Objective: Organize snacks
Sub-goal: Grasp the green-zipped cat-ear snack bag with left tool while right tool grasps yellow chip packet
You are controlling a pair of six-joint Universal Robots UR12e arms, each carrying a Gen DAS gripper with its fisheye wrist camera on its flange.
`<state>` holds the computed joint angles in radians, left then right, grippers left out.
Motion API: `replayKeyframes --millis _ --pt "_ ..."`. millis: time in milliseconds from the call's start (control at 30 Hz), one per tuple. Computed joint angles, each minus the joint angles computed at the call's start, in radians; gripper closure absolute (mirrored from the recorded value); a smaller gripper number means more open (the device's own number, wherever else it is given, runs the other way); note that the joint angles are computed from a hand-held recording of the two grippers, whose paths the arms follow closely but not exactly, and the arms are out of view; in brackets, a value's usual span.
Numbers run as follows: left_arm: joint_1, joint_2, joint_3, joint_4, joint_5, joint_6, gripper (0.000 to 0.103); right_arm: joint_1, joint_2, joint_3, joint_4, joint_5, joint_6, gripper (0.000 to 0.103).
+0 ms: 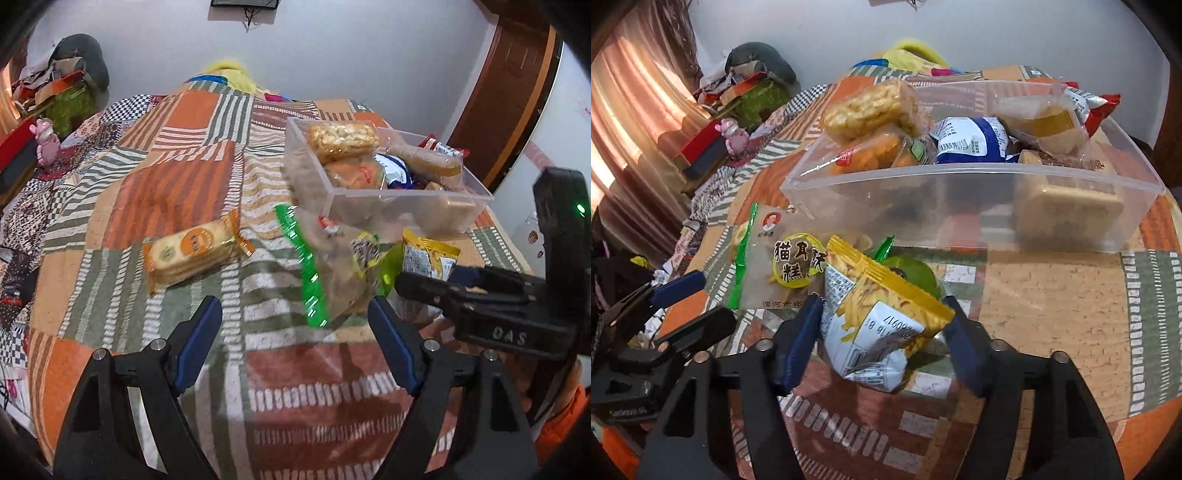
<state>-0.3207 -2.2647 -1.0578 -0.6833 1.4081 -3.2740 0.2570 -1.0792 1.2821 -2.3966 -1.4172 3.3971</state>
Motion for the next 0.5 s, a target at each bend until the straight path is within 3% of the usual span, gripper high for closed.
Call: replayKeyframes --millis 67,167,400,500 --pt "-0.002 -0.019 0.031 -0.014 -0.012 0.002 0.021 -0.004 -0.011 0.017 -0.019 0.011 0.001 0.06" --pt "-0.006 -0.047 0.074 -0.039 -0.03 0.01 0.021 -0.006 -0.03 0.04 -0.038 -0.001 -0.008 0.066" --pt "-0.019 -0.117 0.184 -0.133 -0.025 0.008 0.021 -0.018 -0.065 0.084 -0.082 -0.017 -0.002 0.067" --pt "-0.032 -0.132 0.206 -0.139 0.022 0.034 0.022 -0.022 -0.074 0.094 -0.091 -0.032 -0.005 0.067"
